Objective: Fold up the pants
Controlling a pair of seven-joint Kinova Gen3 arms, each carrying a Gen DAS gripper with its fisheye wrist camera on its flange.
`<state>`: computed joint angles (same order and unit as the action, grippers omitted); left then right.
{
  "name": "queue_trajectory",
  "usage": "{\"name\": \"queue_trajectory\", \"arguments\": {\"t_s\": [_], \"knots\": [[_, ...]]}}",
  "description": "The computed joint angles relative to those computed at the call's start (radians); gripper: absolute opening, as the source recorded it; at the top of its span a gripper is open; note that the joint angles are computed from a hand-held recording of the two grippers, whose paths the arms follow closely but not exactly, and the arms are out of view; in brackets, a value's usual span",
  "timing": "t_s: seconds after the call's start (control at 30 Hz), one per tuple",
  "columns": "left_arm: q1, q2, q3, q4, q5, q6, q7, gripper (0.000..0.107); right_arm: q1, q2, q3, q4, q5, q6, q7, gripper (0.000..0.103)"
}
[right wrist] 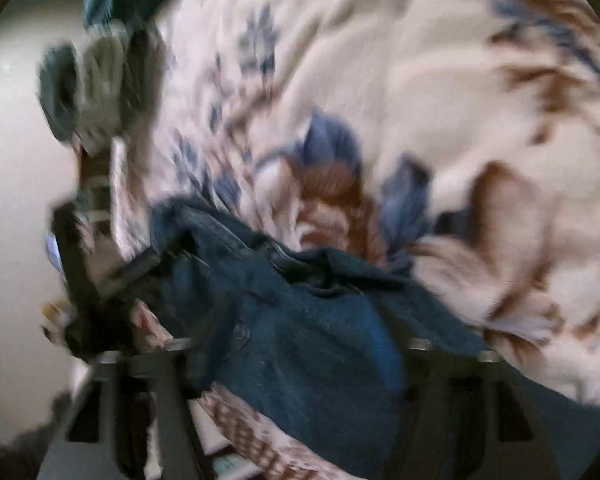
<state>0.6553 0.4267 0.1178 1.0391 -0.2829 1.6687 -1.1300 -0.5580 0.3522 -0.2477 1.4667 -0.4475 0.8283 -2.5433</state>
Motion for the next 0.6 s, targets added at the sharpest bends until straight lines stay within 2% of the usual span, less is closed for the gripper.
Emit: {"name": "queue_trajectory", "arguments": {"t_s": [0.03, 0.1, 0.17, 0.23, 0.3, 0.37, 0.43, 0.47, 0.53, 0.6], "knots": [[-0.011, -0.009, 0.002, 0.016, 0.008, -0.013, -0.012, 0.103, -0.036, 0.031, 0.017, -0.034, 0.041, 0.041, -0.024, 0.025], [-0.050, -0.025, 0.006, 0.040, 0.047, -0.033, -0.038, 0.103, -0.093, 0.046, 0.062, -0.077, 0.113, 0.122, -0.103, 0.019], [-0.082, -0.036, 0.009, 0.055, 0.085, -0.044, -0.054, 0.103, -0.134, 0.022, 0.108, -0.060, 0.143, 0.176, -0.185, 0.019], [-0.080, -0.048, 0.012, 0.061, 0.080, -0.039, -0.058, 0.103, -0.115, -0.008, 0.082, -0.023, 0.138, 0.166, -0.266, 0.019], [-0.067, -0.065, 0.004, 0.056, 0.060, -0.025, -0.056, 0.103, -0.081, -0.022, 0.029, -0.033, 0.162, 0.157, -0.319, 0.019], [-0.072, -0.088, 0.019, 0.034, 0.073, -0.023, -0.050, 0.103, -0.096, -0.027, 0.042, -0.084, 0.194, 0.176, -0.329, 0.023], [-0.064, -0.099, 0.028, 0.008, 0.075, -0.033, -0.047, 0.103, -0.096, -0.018, 0.049, -0.116, 0.203, 0.155, -0.305, 0.041], [-0.060, -0.095, 0.034, -0.004, 0.078, -0.041, -0.051, 0.103, -0.081, -0.004, 0.044, -0.122, 0.189, 0.140, -0.281, 0.058], [-0.051, -0.063, 0.034, -0.028, 0.075, -0.040, -0.059, 0.103, -0.058, 0.040, 0.038, -0.136, 0.150, 0.109, -0.252, 0.061], [-0.054, -0.012, 0.029, -0.062, 0.085, -0.024, -0.072, 0.103, 0.014, 0.084, -0.017, -0.119, 0.075, 0.040, -0.185, 0.059]]}}
